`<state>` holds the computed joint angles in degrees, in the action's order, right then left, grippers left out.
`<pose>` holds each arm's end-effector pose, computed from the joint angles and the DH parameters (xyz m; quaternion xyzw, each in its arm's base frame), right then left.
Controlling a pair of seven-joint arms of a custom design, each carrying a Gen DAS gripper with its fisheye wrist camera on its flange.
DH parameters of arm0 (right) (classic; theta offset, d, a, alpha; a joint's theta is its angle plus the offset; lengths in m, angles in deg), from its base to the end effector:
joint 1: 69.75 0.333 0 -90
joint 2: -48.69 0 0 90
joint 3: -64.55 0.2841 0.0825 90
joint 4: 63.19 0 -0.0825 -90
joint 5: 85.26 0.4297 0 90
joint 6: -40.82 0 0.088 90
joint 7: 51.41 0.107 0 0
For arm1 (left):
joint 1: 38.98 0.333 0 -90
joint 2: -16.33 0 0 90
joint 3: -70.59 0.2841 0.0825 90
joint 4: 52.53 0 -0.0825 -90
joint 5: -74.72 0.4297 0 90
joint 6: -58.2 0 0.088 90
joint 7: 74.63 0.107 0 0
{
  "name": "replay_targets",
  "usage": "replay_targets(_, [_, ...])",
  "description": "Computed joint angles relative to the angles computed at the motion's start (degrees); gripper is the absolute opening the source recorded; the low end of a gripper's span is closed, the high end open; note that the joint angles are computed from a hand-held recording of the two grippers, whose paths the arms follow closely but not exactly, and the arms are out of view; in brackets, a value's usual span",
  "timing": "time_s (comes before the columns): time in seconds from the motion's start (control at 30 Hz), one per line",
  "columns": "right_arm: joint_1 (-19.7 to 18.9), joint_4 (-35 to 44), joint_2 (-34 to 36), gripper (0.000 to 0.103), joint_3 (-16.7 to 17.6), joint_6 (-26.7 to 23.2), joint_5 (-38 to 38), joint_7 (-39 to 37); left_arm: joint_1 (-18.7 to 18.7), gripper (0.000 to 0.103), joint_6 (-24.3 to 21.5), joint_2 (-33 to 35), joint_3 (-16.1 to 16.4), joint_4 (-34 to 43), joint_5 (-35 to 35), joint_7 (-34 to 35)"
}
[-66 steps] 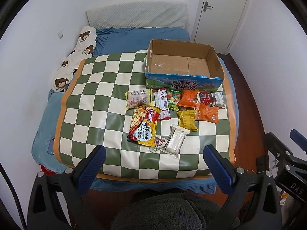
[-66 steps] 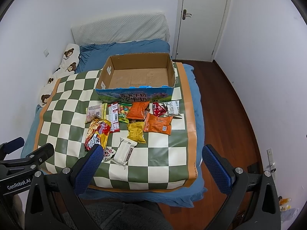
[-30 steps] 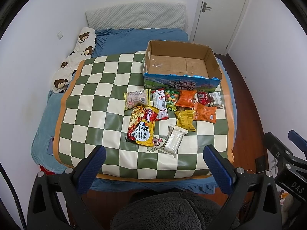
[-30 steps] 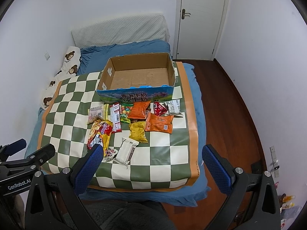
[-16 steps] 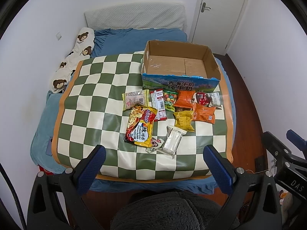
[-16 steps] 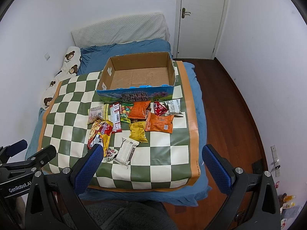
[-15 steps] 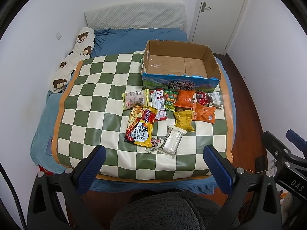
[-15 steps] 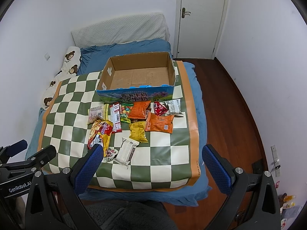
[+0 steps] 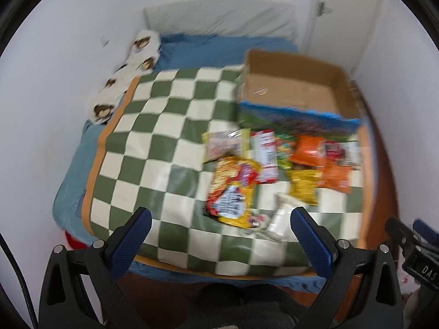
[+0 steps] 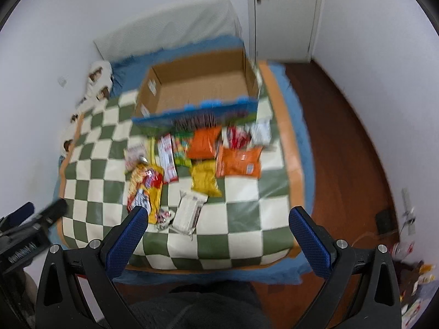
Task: Organize snacks
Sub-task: 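Grasp the yellow-red Sedaap noodle pack with the left tool while the right tool grasps the yellow chip bag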
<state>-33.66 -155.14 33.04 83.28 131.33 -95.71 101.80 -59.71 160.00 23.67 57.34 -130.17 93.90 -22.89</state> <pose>0.2910 0.4280 0.7234 -0.6353 0.7517 -0.1019 0.1449 0.5630 -0.3323 0.6531 -0.7121 0.6697 -0.1206 0.1728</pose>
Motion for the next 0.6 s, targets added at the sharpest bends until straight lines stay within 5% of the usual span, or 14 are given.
replay_targets(0.3, [-0.46,-17.65,3.3,0.103,-4.43,18.15,11.4,-3.11,3.03,0.103,-0.95,9.41,2.91,0.93,-3.91,6.81])
replay_targets(0.6, [-1.69,-15.36,12.98,0.103,-5.12,22.46,7.88,-3.5,2.57,0.103,-5.77,29.09,4.44,19.2,-11.46,14.53])
